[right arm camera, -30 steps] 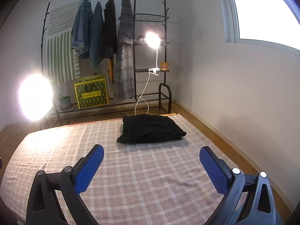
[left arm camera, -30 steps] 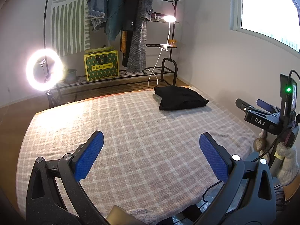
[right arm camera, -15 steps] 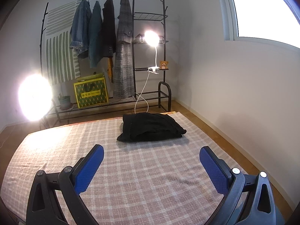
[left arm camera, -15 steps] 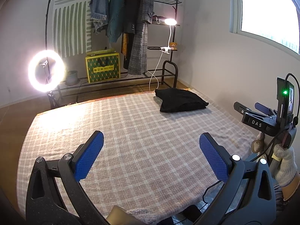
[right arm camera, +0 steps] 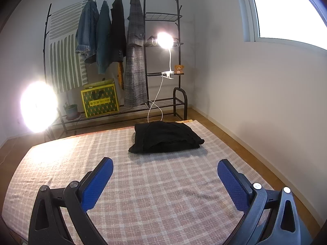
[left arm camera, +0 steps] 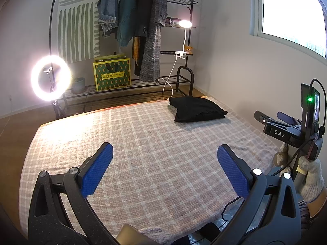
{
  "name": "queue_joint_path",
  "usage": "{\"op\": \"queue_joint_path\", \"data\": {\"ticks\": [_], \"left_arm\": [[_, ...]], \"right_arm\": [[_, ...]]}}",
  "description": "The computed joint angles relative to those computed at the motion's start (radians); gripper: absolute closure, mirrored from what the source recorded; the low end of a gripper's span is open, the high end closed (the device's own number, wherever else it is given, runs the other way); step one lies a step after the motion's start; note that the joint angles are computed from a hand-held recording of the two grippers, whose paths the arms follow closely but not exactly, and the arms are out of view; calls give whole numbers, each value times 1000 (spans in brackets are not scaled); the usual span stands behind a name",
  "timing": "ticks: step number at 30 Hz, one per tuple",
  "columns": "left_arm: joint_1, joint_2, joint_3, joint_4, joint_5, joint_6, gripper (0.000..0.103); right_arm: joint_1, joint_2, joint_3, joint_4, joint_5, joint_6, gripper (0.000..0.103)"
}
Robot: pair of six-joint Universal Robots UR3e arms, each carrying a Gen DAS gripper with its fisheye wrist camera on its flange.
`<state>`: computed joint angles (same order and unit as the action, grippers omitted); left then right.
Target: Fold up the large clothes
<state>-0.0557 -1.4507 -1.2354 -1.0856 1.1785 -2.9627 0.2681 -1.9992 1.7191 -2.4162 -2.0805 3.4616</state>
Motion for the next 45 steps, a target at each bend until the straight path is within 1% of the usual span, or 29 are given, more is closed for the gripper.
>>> {"op": "queue_joint_path", "data": {"ticks": [6, 23, 40, 45], "left_arm": [[-3, 0, -2, 4, 3, -2, 0], [-4, 3, -8, 8, 5, -4, 0], [-5, 5, -12, 13, 6, -6, 0], [-8, 5, -11, 14, 10, -8, 0]], "right_arm": [[-11, -3, -2, 5, 13, 2, 0], [23, 7, -5, 14, -17, 33, 0], [17, 4, -5, 18, -8, 31, 0], [47, 16, -5, 16, -36, 49, 0]]}}
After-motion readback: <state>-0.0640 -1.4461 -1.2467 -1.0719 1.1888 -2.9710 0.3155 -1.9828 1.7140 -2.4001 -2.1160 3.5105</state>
